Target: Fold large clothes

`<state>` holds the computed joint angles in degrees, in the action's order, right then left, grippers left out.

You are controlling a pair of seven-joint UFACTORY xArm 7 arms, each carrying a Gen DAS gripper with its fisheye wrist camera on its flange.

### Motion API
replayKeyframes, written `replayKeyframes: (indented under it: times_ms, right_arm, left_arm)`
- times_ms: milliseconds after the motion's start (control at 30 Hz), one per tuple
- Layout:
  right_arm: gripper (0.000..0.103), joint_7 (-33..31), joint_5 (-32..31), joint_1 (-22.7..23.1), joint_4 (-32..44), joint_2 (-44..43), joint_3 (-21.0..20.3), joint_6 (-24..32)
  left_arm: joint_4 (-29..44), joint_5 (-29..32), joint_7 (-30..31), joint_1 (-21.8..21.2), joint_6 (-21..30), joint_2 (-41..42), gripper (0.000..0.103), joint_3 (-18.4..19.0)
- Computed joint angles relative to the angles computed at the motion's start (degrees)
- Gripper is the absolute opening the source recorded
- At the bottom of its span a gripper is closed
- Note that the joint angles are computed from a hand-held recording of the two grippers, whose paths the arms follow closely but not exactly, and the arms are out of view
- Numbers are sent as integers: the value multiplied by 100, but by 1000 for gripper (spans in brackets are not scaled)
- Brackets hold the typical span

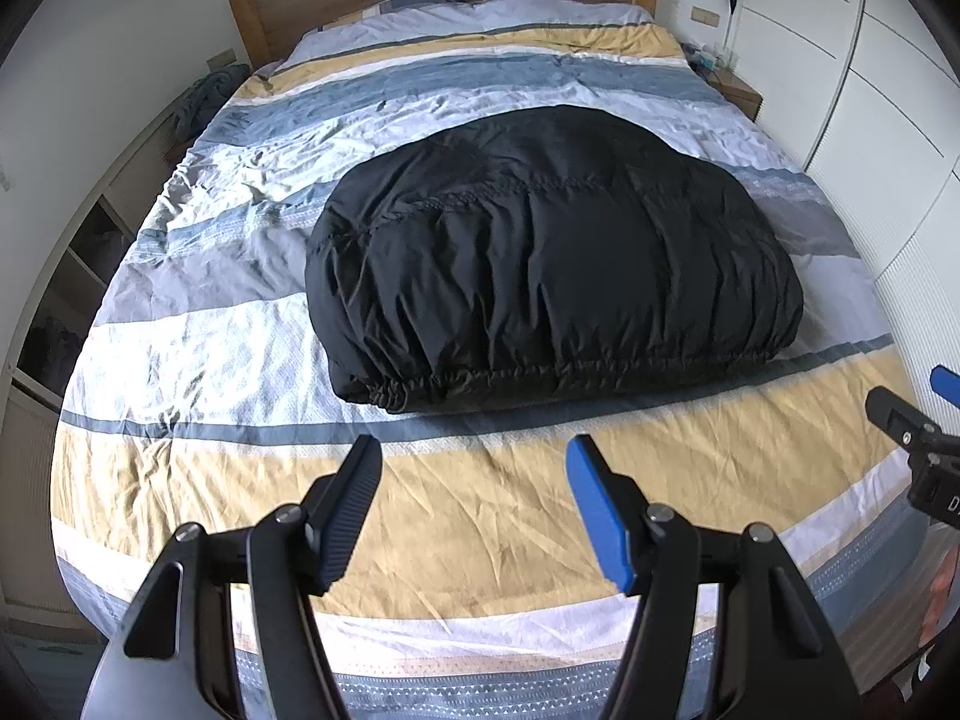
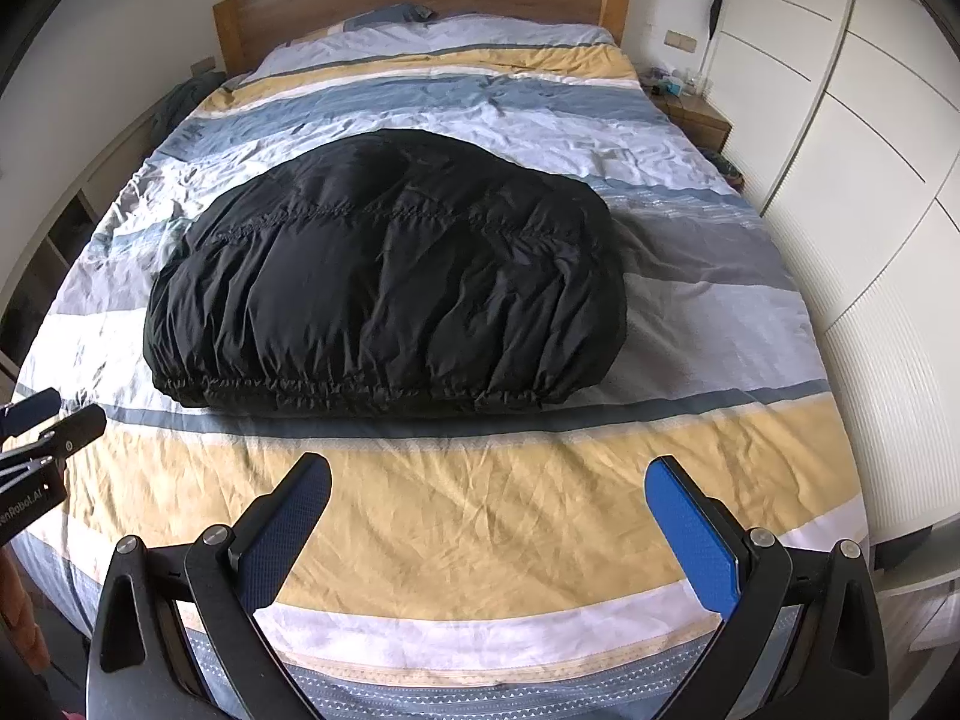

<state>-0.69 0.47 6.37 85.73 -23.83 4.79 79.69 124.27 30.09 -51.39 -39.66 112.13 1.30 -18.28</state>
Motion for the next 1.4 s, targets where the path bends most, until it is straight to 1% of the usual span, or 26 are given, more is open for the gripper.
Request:
replayKeyframes:
  times_ms: [467, 633, 833, 1100, 1167, 1233, 1400]
  right_arm:
    - [103, 35, -30, -68, -134, -149, -41, -29]
    - [103, 28, -38, -71, -143, -161, -38, -31]
    - [103, -18, -38, -71, -210, -219, -53, -12]
    - [103, -68, 20, -69, -279, -283, -83, 12]
    - [103, -89, 6, -71, -280, -287, -74, 9]
    - [103, -89, 20, -73, -284, -291, -76, 5]
    - [103, -91, 9, -79, -276, -282, -67, 18]
  left_arm:
    - [-19, -20, -64, -52, 7, -38, 62, -41]
    - [-135, -130, -121, 18, -2, -130, 62, -55]
    - [-247, -125, -121, 93, -23, -208, 62, -139]
    - [-545, -308, -111, 316, -333, -435, 63, -210]
    - [-538, -308, -112, 346, -340, -429, 65, -252]
    - [-570, -344, -136, 377, -378, -455, 71, -258]
    - [-668, -458, -185, 458, -452, -526, 71, -273]
